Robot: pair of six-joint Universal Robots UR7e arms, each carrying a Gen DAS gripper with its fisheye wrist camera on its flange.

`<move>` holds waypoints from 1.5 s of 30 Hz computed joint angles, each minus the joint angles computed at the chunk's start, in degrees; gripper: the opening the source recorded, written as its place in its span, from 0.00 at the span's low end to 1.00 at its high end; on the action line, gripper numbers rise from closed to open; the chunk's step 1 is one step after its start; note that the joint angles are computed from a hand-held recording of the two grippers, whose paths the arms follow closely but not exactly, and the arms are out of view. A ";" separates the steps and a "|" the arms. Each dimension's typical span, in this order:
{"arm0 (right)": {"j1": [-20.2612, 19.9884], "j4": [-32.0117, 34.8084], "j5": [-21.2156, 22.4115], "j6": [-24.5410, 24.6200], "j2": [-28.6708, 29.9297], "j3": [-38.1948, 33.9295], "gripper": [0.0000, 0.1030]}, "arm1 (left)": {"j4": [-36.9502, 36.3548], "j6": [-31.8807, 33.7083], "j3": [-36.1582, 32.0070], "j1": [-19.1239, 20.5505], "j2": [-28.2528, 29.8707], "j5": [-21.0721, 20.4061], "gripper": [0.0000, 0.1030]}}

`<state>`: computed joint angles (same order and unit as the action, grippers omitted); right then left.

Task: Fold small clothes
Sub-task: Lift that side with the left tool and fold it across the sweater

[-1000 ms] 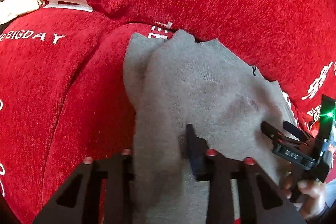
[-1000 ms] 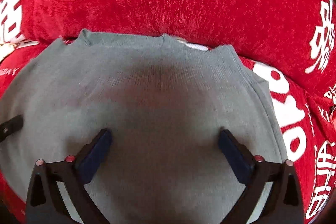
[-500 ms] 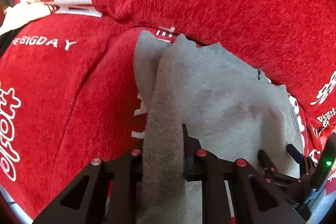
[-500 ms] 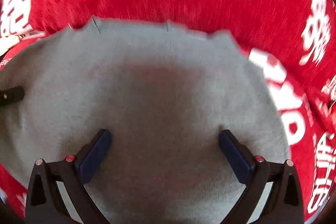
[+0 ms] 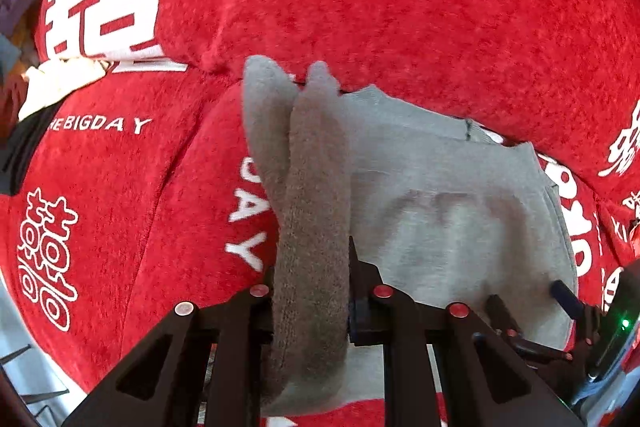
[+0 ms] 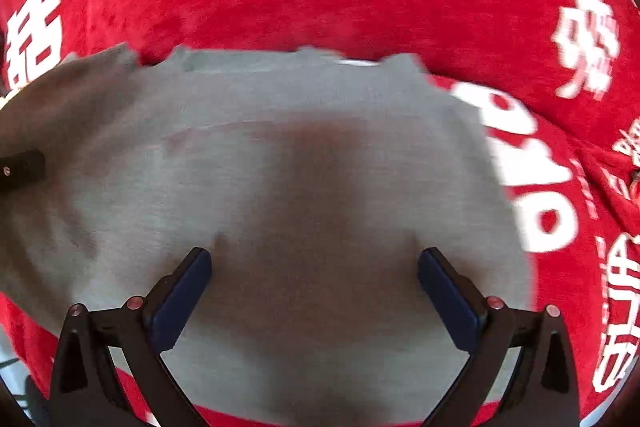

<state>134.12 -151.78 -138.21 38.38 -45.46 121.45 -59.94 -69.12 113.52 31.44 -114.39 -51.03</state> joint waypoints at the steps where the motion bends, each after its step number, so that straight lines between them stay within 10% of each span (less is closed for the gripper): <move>1: -0.12 0.09 -0.30 0.83 -1.84 1.85 1.00 | -0.24 -0.10 0.01 -0.47 0.92 -0.06 0.18; 19: -7.48 -18.19 -0.26 -0.68 -28.04 28.12 0.99 | -21.51 6.68 0.96 -10.88 26.92 -7.84 0.17; 26: -12.28 -28.38 1.27 -5.53 -26.32 32.03 0.99 | -25.86 6.06 3.57 -9.88 34.02 -9.55 0.17; 45: -10.30 -29.67 1.18 -7.99 -27.13 33.42 0.99 | -17.93 9.70 3.31 -16.52 39.07 -4.38 0.29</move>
<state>123.83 -181.45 -137.03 30.38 -72.59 154.87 -77.87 -59.41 116.82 14.93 -75.32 -55.40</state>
